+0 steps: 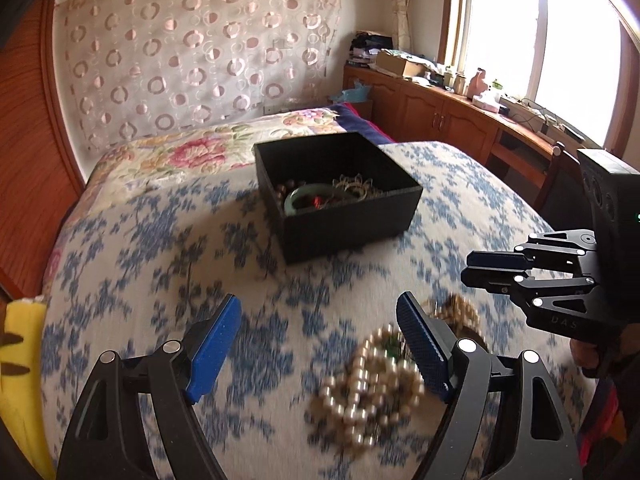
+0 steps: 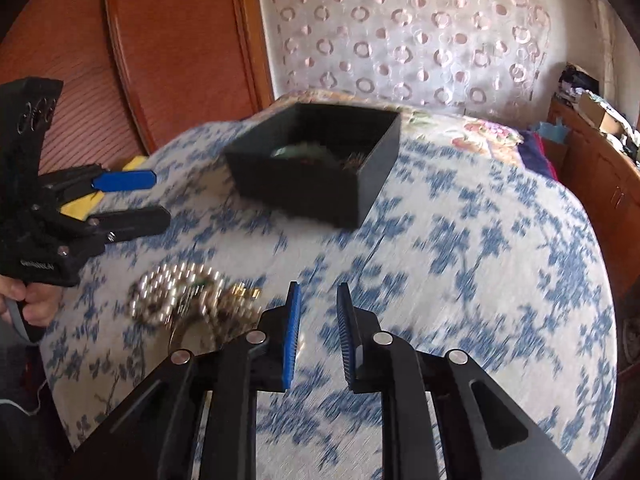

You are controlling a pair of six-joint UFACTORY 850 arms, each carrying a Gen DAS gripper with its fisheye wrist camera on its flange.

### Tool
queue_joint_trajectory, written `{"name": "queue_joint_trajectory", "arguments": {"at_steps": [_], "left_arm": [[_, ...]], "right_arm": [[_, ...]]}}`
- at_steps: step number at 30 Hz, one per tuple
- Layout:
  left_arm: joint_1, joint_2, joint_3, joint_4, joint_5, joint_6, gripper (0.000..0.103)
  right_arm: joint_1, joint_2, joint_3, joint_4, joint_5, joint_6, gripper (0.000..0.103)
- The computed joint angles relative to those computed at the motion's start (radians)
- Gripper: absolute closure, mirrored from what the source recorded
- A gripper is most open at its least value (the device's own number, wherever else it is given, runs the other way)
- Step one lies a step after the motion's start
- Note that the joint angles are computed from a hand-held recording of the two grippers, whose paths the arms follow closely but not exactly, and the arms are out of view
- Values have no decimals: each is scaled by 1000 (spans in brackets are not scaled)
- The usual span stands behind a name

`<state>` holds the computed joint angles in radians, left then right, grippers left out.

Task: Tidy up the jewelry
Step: 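Move the left tool to the pearl necklace and close on it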

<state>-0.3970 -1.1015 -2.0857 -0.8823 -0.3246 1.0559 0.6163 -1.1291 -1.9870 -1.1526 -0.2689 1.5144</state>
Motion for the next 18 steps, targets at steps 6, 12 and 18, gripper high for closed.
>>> {"name": "queue_joint_trajectory", "arguments": {"at_steps": [6, 12, 18], "left_arm": [[14, 64, 134, -101, 36, 107, 26], [30, 90, 206, -126, 31, 121, 26], [30, 101, 234, -150, 28, 147, 26]], "right_arm": [[10, -3, 0, 159, -16, -147, 83], [16, -23, -30, 223, -48, -221, 87], [27, -39, -60, 186, -172, -226, 98]]}}
